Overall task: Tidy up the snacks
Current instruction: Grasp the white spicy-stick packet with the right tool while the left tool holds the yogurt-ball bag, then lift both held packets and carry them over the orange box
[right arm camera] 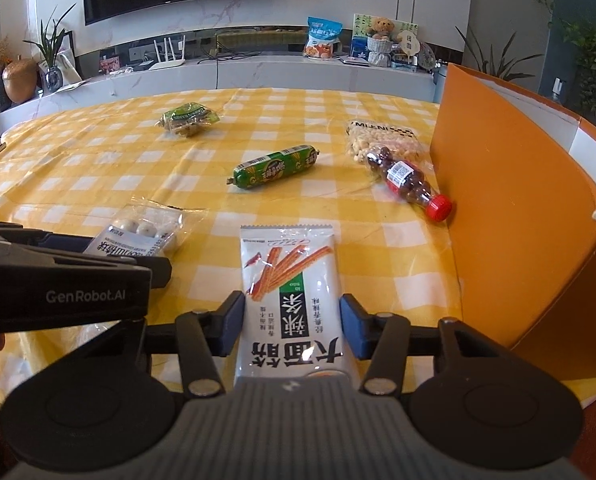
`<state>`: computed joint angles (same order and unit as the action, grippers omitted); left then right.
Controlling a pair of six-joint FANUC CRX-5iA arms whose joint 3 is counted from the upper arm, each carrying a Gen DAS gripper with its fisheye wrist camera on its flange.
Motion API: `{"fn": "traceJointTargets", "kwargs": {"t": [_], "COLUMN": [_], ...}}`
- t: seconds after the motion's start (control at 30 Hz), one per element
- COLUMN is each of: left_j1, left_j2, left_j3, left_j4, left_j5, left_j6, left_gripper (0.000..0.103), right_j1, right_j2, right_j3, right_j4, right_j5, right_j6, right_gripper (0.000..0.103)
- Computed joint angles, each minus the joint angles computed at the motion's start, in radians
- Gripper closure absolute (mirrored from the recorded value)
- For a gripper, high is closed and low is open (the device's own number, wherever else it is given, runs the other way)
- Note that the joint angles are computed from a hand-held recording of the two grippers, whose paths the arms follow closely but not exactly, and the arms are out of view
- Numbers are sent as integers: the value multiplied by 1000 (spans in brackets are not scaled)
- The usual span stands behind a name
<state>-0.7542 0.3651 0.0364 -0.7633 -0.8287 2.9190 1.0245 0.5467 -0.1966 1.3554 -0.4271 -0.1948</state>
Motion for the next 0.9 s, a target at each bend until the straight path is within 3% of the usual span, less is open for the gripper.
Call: {"fn": "traceJointTargets", "kwargs": {"t": [0.17, 0.27, 0.53, 0.9], "left_j1": [-2, -14, -49, -107], "left_j2": [-22, -34, -71, -86], "left_j3": [-18, -17, -12, 74], "left_j4": [-9, -27, -77, -171], "left_j5": [10, -13, -47, -82], "left_j6": [47, 64, 120, 107], "left_gripper": [36, 36, 36, 36], "right_j1": [-8, -20, -91, -233], "right_j2": [-10, -26, -94, -234], "right_j3": [4, -13, -78, -147], "right_j4": [-46, 6, 312, 765], "right_j5": [38, 56, 101, 161], "right_j6": [38, -2, -265, -626], "right_gripper": [56, 56, 57, 57]}}
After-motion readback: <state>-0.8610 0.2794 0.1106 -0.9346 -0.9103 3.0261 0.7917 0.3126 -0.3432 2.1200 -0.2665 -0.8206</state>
